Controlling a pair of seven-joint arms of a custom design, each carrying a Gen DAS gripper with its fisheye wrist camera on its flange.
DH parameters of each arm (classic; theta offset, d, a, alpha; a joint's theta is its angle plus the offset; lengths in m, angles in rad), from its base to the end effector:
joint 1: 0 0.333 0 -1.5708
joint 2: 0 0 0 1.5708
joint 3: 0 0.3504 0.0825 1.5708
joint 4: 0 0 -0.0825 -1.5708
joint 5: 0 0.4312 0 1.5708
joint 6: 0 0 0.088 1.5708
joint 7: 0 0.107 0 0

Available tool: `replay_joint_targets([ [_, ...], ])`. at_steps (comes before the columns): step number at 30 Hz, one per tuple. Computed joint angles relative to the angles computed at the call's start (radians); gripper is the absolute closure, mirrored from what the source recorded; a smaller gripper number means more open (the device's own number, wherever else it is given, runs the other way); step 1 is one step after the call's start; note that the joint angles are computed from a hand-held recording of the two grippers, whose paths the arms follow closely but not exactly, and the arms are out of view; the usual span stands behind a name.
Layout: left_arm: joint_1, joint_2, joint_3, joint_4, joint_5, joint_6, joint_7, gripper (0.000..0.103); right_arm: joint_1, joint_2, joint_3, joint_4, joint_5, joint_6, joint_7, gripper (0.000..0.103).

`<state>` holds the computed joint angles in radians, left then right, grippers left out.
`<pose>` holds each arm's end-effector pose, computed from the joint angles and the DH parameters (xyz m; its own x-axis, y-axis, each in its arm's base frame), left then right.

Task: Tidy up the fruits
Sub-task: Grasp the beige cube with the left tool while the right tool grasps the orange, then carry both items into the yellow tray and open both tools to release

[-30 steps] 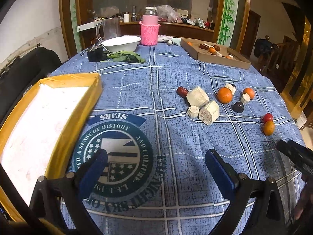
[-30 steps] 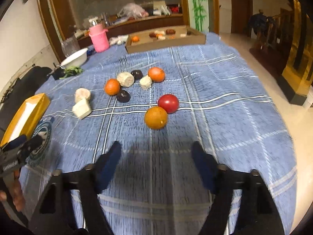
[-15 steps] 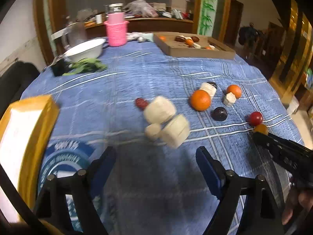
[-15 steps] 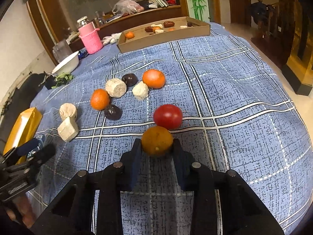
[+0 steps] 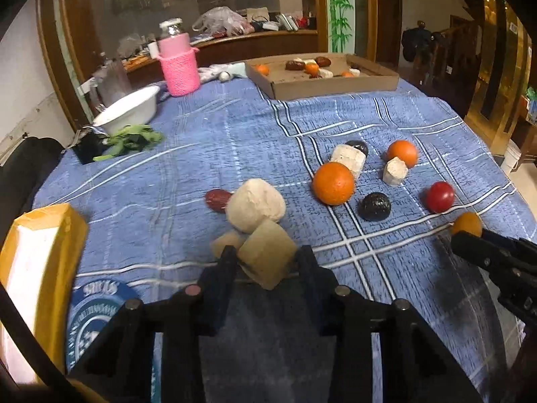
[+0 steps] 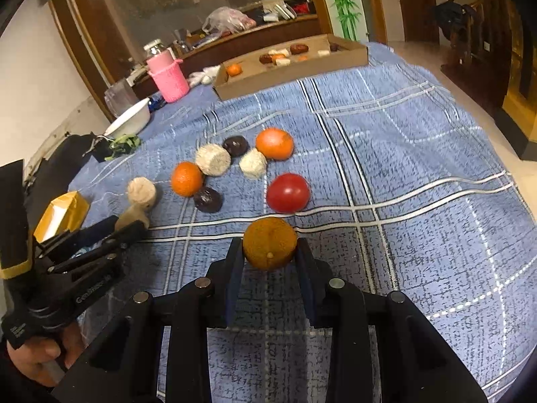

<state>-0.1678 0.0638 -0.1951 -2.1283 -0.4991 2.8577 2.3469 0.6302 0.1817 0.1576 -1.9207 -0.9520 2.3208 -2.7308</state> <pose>0.6031 -0.1992 0.4587 -0.6212 -0.7799 -0.0768 -0.5621 0.5117 -0.6497 0.4870 0.4616 0.4375 -0.4642 -0.8459 -0.2626 -0.5777 0.5139 -0.6342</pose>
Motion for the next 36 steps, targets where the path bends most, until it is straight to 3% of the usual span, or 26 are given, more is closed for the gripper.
replay_joint_targets([
  [5, 0.03, -0.047, 0.013, -0.018, -0.144, -0.057, 0.101, 0.062, 0.02, 0.002, 0.009, 0.016, -0.016, -0.032, 0.004, 0.073],
  [12, 0.093, -0.103, 0.074, -0.017, -0.382, -0.243, 0.254, 0.063, 0.061, 0.027, 0.022, 0.085, -0.032, -0.101, -0.024, 0.073],
  [20, 0.145, -0.145, 0.114, -0.03, -0.482, -0.293, 0.312, 0.063, 0.115, 0.119, 0.006, 0.233, -0.056, -0.112, -0.121, 0.073],
  [29, 0.187, -0.158, 0.136, -0.037, -0.462, -0.147, 0.262, 0.063, 0.162, 0.263, -0.043, 0.448, -0.041, -0.047, -0.28, 0.073],
  [36, 0.237, -0.089, 0.148, 0.01, -0.342, -0.031, 0.124, 0.063, 0.189, 0.478, -0.089, 0.775, 0.052, 0.018, -0.517, 0.074],
])
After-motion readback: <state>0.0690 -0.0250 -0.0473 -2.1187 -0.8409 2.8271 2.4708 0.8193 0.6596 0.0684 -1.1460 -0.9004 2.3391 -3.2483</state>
